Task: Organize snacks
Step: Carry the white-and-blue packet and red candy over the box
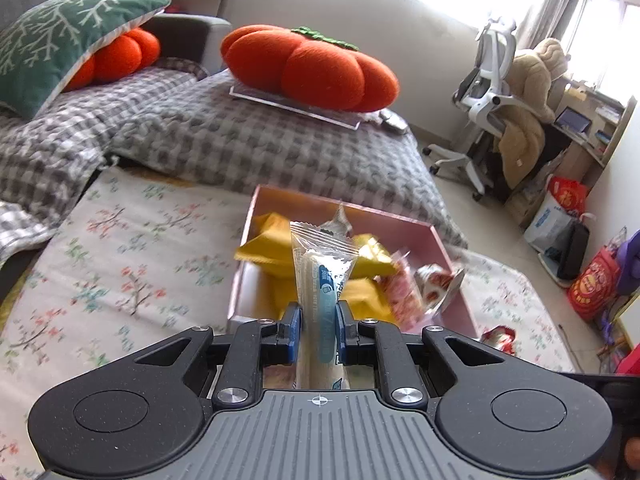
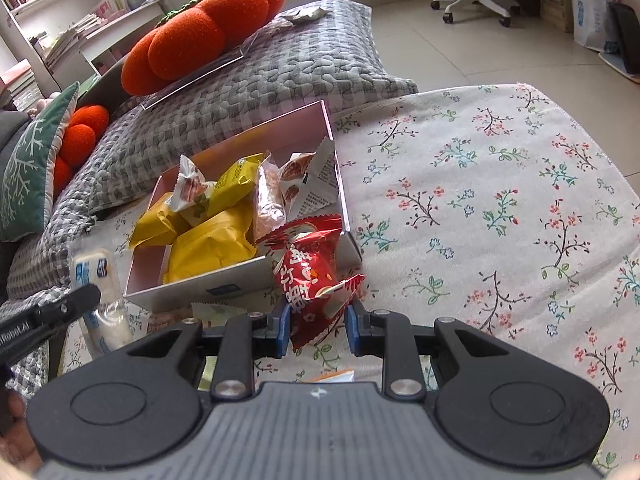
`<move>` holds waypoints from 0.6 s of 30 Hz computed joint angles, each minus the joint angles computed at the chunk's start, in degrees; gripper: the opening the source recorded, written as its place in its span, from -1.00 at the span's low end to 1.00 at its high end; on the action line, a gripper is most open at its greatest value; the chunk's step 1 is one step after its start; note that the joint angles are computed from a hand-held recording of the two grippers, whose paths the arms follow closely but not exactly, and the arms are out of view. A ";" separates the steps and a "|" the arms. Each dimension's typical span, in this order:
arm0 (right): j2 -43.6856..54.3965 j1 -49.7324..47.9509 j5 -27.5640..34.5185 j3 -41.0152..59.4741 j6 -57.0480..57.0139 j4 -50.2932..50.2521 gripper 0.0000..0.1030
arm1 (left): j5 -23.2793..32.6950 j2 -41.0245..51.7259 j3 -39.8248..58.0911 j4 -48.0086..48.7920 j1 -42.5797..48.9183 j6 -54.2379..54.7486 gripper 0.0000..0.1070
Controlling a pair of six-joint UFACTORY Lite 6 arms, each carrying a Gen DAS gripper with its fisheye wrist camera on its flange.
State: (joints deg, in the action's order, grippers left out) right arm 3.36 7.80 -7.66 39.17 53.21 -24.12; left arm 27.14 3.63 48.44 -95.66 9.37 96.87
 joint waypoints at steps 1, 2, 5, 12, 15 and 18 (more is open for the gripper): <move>0.37 -0.29 -0.20 0.36 0.15 -0.32 -0.52 | 0.08 0.51 0.70 -0.24 -0.38 -0.13 -0.72; 0.73 -0.62 -0.46 0.71 0.59 -0.89 -0.52 | 0.06 1.18 1.53 -0.66 -0.81 -0.18 -0.72; 2.14 -1.71 -1.36 2.05 3.71 -4.32 -0.52 | 0.19 3.85 4.86 -2.42 -1.79 -0.04 -0.72; 7.23 -5.06 -5.39 6.57 16.58 -18.04 -0.52 | 3.20 12.96 14.38 -6.75 -1.95 0.36 -0.71; 9.78 -6.41 -7.81 8.64 21.34 -22.63 -0.52 | 4.58 17.10 18.39 -6.90 -2.33 -0.86 -0.71; 11.78 -7.29 -10.48 10.28 25.25 -26.22 -0.52 | 4.71 21.30 21.93 -6.75 -3.16 -1.36 -0.71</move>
State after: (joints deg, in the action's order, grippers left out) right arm 15.14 0.51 -18.14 49.45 78.47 -50.34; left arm 31.85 24.92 70.37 -102.41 6.20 95.51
